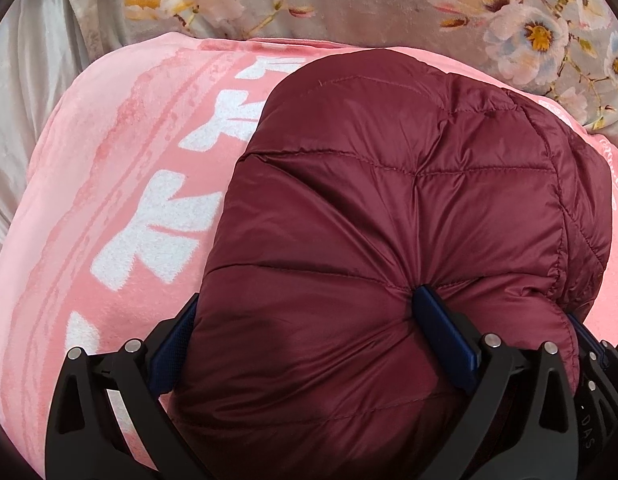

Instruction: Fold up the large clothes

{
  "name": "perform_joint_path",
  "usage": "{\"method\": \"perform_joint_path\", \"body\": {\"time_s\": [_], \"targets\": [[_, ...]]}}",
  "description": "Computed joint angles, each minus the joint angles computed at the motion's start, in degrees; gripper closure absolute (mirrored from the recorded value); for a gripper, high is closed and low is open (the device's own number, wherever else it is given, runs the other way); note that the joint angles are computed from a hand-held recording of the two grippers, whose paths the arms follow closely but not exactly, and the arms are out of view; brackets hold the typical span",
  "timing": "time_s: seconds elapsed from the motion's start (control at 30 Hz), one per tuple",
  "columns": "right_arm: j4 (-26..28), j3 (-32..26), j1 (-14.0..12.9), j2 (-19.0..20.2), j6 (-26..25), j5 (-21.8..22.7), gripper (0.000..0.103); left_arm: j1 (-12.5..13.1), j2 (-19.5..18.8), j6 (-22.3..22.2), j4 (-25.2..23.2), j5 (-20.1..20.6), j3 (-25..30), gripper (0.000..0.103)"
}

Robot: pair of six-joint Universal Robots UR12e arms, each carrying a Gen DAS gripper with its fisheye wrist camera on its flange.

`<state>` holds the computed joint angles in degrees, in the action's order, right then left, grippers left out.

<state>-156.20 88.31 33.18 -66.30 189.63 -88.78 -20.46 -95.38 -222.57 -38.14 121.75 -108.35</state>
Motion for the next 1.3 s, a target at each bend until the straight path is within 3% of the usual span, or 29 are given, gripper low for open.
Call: {"method": "perform_joint_path", "body": {"time_s": [0.13, 0.27, 0.37, 0.43, 0.53, 0.67, 0.9, 1.0, 1.1, 1.3], "targets": [[3.0, -0.7, -0.2, -1.1, 1.9, 0.0, 0.1, 0.1, 0.3, -0.7, -1.2, -0.7, 0.3, 0.005], [1.0, -2.3, -0.5, -1.8, 2.2, 0.3, 0.1, 0.3, 0.5, -0.5, -2.0, -1.0, 0.4, 0.005], [3.5, -6.1, 0.0, 0.2, 0.0, -2.3, 0.099, 0.1, 0.5, -0.8, -2.5, -0.5, 0.5, 0.005], [5.4, -7.7, 0.0, 1.7, 1.2, -3.3, 0.099, 0.2, 0.5, -0.7, -2.8, -0.6, 0.7, 0.005], [7.8, -8.7, -1.0, 3.4, 4.9, -1.3, 0.103, 0.2, 0.5, 0.1, -2.5, -0.7, 0.6, 0.005], [8.2, -8.5, -1.5, 4.6, 6.6, -1.1, 0.103, 0.3, 0.4, 1.1, -1.3, -0.8, 0.3, 0.005], [7.1, -8.3, -2.0, 5.1, 4.5, -0.4, 0.103, -0.1, -0.3, 0.7, -0.2, 0.7, 0.3, 0.005], [6.8, -6.5, -2.0, 2.9, 8.1, -2.1, 0.1, 0.5, 0.3, 1.0, 1.5, -1.0, -0.5, 0.005], [2.5, -2.0, -1.9, -0.4, 6.6, -2.4, 0.095, 0.9, 2.5, -0.6, 1.1, -3.0, -1.7, 0.005], [-2.2, 5.0, -0.4, -5.4, 1.7, -4.0, 0.089, -3.4, 4.2, -1.7, -2.3, 4.6, -1.7, 0.005]]}}
